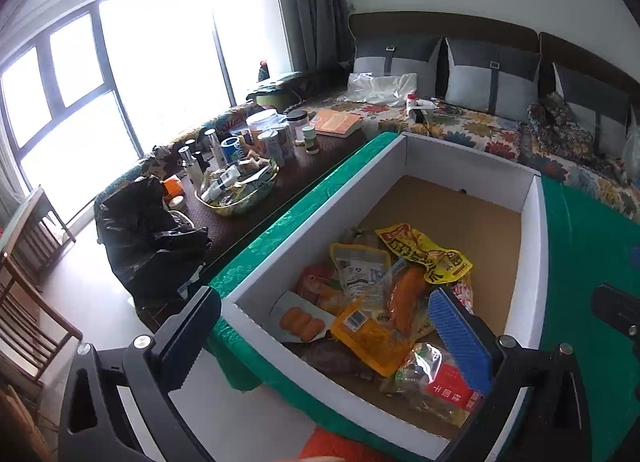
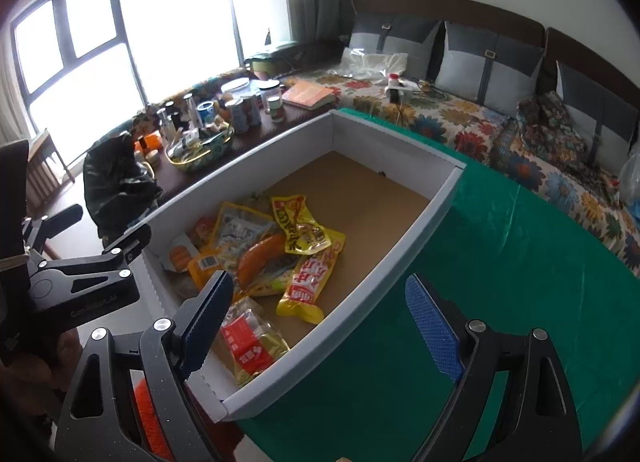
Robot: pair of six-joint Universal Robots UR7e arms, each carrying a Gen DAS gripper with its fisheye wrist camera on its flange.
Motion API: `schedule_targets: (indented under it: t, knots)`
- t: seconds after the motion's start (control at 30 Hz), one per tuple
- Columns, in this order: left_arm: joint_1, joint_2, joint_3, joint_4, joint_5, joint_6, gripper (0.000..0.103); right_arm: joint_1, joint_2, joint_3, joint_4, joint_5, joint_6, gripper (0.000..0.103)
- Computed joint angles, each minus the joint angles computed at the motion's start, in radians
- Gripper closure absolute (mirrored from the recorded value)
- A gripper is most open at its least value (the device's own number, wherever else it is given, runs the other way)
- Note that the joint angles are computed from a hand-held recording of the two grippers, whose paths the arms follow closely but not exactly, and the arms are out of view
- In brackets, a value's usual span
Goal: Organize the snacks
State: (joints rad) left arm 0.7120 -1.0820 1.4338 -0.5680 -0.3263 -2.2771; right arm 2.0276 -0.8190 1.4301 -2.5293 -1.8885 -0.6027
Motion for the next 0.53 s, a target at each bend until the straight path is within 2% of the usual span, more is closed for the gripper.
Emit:
schedule_targets:
  t: [0.1,0.3,0.4,0.53]
  knots:
    - [-0.003,-0.03,0.039,-0.064,0.012,0.036,0.0,0.009,0.01,0.0,0.002,-0.014,-0.001,0.013]
    - [0.004,-0.052,0.064,-0.108,0.008,0.066,0.0,0.017,0.036,-0.012,0.017,-0.031,0.011,0.013]
    - [0.009,-0.081,0.101,-0.191,0.001,0.112,0.0,0.019,0.045,-0.019,0.026,-0.036,0.015,0.013]
    - [0.009,-0.095,0.113,-0.197,-0.002,0.094,0.0,0.022,0.056,-0.025,0.032,-0.04,0.018,0.013]
